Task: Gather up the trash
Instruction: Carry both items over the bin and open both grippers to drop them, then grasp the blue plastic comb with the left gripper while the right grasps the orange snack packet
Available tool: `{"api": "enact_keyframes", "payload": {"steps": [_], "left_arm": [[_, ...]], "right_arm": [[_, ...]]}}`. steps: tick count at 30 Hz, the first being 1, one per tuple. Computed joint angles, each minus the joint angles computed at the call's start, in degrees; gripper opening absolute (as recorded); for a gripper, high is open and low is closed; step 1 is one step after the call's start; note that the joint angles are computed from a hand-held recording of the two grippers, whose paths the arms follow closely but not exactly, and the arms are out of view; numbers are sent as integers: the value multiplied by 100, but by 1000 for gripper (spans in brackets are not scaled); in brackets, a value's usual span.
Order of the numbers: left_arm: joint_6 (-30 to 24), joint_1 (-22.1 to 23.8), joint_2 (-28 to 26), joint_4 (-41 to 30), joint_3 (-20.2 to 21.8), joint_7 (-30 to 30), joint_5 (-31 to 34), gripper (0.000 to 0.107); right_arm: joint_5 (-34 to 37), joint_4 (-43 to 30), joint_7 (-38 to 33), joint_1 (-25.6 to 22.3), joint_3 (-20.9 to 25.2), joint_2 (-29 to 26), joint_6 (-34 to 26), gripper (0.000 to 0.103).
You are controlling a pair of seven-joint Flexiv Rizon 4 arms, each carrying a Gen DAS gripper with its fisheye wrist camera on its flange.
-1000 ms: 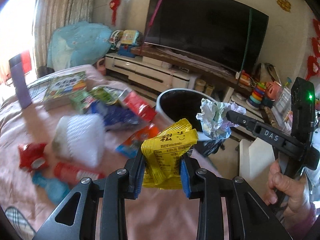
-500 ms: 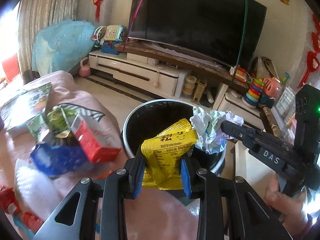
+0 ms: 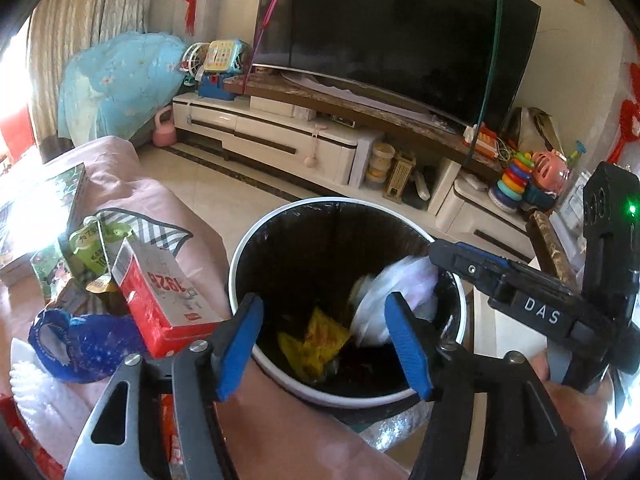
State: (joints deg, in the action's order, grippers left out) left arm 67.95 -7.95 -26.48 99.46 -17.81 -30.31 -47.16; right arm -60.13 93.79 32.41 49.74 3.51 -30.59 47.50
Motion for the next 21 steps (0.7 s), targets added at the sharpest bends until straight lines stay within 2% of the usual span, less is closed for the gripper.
{"api": "enact_keyframes", "payload": {"steps": [4,7,8,15,21], "left_arm": [[86,156,342,470,-132,452,-567,70],[125,177,668,869,-79,906,-1201,73],[122,170,788,1013,-29,1049,-1409,74],[-266,56,1546,1830,666,1445,-2222,75],[-481,-12,2061,2350,1326,1464,-2241,75]], "right_arm": [[-112,21,194,60,-13,51,-64,54],[-214,-57,297,154,-6,39,-200,80],[-250,-114,309,191,-6,12,-245,86],[-221,-722,60,586,29,-325,-613,92],[126,-1613,-976,1007,-47,-781,-1153,93]]}}
